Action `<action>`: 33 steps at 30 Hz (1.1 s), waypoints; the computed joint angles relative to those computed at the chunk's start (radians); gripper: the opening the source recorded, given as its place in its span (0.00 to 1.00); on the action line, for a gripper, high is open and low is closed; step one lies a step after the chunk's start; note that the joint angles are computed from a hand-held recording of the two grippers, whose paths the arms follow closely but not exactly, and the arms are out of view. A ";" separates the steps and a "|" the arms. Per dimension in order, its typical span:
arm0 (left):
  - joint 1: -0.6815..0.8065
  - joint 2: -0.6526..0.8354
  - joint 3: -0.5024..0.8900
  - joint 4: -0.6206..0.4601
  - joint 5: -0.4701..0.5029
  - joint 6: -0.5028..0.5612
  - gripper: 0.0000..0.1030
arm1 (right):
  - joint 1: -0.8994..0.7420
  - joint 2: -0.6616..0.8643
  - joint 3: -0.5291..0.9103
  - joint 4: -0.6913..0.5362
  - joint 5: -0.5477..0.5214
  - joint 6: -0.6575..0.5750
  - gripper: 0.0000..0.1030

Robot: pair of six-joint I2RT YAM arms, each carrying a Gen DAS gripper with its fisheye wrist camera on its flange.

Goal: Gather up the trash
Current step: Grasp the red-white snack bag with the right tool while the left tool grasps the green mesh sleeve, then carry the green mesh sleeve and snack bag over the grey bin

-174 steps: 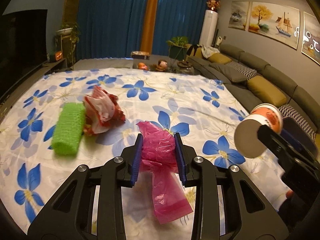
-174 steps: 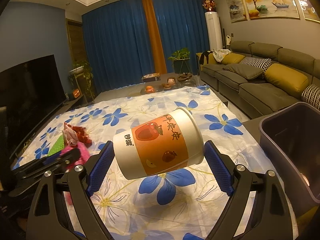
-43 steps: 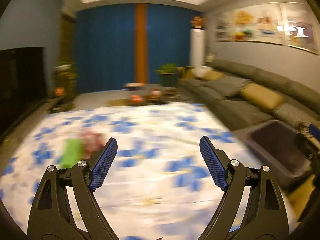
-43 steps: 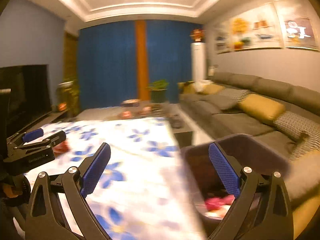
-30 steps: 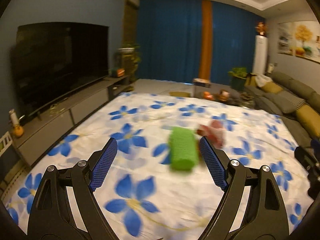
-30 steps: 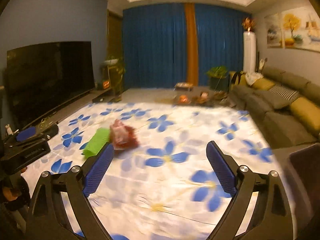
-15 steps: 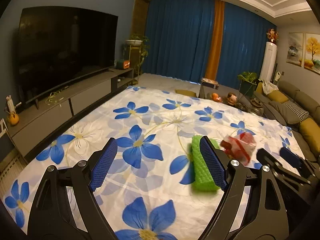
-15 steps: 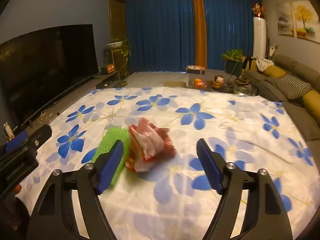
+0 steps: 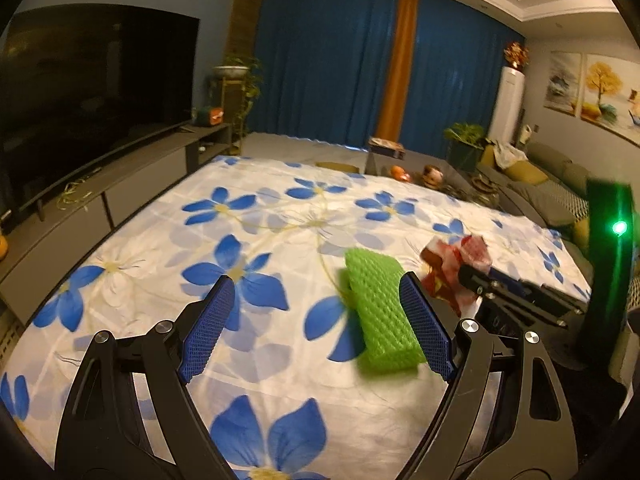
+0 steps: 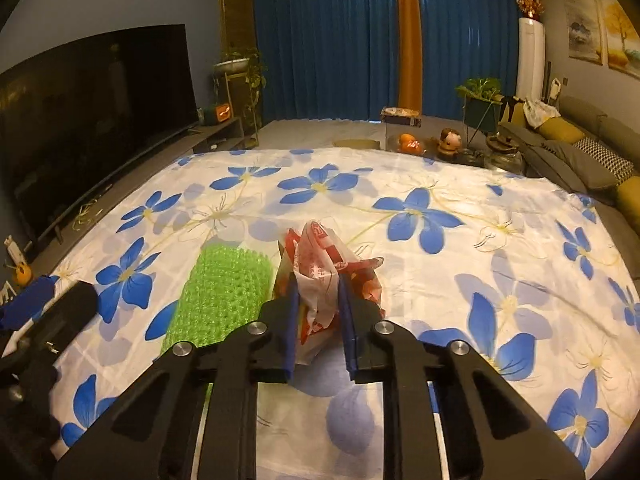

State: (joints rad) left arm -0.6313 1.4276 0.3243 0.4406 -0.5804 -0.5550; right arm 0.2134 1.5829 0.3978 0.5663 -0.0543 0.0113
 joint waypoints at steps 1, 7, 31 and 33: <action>-0.004 0.012 0.007 0.002 0.003 -0.001 0.80 | -0.007 -0.011 -0.014 0.014 0.000 -0.004 0.17; -0.009 0.113 0.084 0.000 0.058 0.003 0.78 | -0.131 -0.211 -0.128 -0.007 -0.093 -0.026 0.17; 0.075 0.293 0.229 -0.113 0.328 -0.004 0.10 | -0.555 -0.923 -0.226 -0.604 -0.471 -0.235 0.17; 0.050 0.267 0.199 -0.094 0.305 -0.025 0.10 | -0.601 -0.971 -0.220 -0.678 -0.511 -0.267 0.17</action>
State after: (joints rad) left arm -0.5815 1.6946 0.5236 0.3466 -0.2758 -0.5804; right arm -0.3871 0.6121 0.1783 -0.1114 -0.5655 -0.2555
